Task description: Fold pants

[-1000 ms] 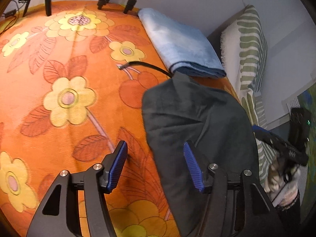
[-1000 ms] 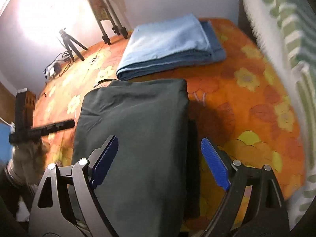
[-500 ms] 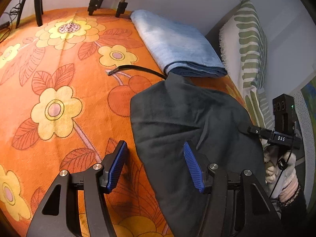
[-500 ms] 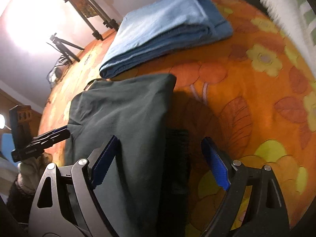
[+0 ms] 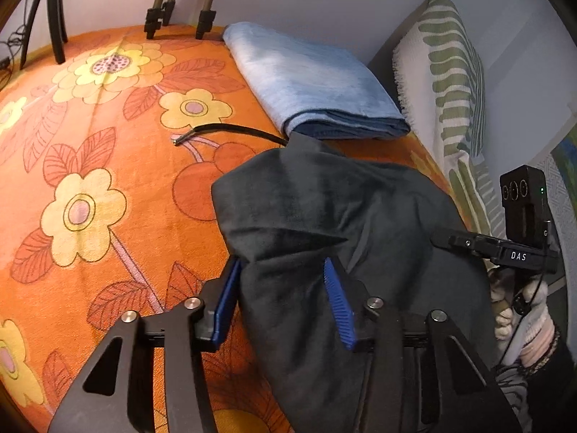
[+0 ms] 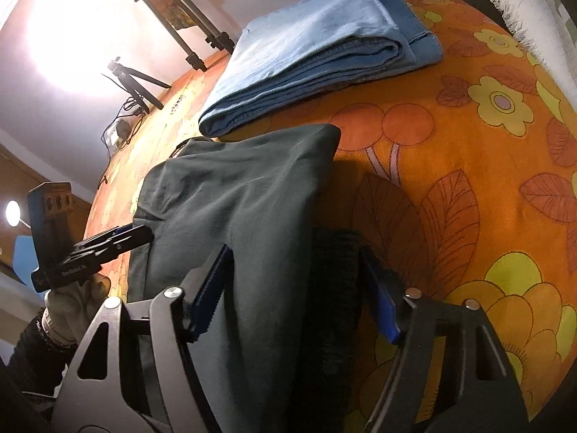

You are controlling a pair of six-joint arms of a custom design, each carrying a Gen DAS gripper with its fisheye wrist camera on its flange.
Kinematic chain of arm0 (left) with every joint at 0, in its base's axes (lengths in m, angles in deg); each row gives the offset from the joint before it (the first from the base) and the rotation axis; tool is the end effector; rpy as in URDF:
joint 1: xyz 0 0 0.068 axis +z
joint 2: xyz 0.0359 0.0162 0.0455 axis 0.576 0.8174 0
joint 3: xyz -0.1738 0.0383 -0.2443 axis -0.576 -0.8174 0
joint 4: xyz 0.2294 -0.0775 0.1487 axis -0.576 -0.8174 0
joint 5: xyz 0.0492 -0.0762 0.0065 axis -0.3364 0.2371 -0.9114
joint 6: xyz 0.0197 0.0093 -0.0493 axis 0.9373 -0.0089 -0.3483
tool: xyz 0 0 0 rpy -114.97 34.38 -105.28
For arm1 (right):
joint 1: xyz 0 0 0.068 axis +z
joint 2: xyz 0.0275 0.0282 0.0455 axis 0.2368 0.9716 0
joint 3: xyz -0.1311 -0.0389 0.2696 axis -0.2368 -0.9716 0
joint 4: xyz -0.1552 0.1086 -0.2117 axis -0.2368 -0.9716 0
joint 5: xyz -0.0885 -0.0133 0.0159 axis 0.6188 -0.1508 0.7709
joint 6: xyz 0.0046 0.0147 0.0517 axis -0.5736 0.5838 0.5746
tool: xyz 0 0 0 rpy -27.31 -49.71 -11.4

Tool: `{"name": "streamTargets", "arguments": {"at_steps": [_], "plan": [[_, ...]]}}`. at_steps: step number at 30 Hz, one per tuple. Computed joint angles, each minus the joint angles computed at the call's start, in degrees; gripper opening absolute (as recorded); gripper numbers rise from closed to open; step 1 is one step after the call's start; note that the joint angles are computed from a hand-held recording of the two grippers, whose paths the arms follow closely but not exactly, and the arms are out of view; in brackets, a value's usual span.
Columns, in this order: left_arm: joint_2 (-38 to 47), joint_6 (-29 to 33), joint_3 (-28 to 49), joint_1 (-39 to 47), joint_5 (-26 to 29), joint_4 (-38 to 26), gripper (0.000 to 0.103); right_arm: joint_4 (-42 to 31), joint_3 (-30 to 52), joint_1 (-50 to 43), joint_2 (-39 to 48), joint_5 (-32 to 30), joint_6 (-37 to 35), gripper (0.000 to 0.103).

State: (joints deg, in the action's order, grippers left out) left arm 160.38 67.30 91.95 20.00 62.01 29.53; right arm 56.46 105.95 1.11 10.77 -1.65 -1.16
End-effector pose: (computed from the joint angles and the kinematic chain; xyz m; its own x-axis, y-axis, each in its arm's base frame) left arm 0.3462 -0.1122 0.1439 -0.8551 0.2448 -0.4570 0.4557 0.7752 -0.4374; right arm 0.2191 -0.0323 0.1458 -0.9041 0.2096 -0.3723 0.0338 0.9038 0.4267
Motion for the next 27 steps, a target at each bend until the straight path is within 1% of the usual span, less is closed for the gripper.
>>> {"name": "streamTargets", "arguments": {"at_steps": [2, 4, 8, 12, 20, 27], "plan": [[0.17, -0.24, 0.03, 0.22, 0.01, 0.27, 0.030, 0.29, -0.17, 0.87, -0.43, 0.74, 0.54, 0.063], [0.37, -0.60, 0.22, 0.44, 0.47, 0.26, 0.023, 0.52, -0.35, 2.02, -1.06, 1.77, 1.22, 0.060], [-0.60, 0.11, -0.71, -0.31, 0.04, 1.27, 0.013, 0.93, -0.72, 4.90, -3.42, 4.48, 2.66, 0.048], [-1.63, 0.06, -1.67, -1.03, -0.64, 2.75, 0.011, 0.50, -0.61, 6.84, -5.44, 6.11, 4.11, 0.036], [-2.66, -0.78, -2.69, -1.09, -0.54, 4.12, 0.010, -0.09, -0.78, 7.75, -6.94, 7.56, 4.19, 0.034], [-5.25, -0.87, -4.21, -1.14, -0.42, 5.87, 0.009, -2.06, -1.23, 10.49, -12.20, 9.93, 5.66, 0.025]]}}
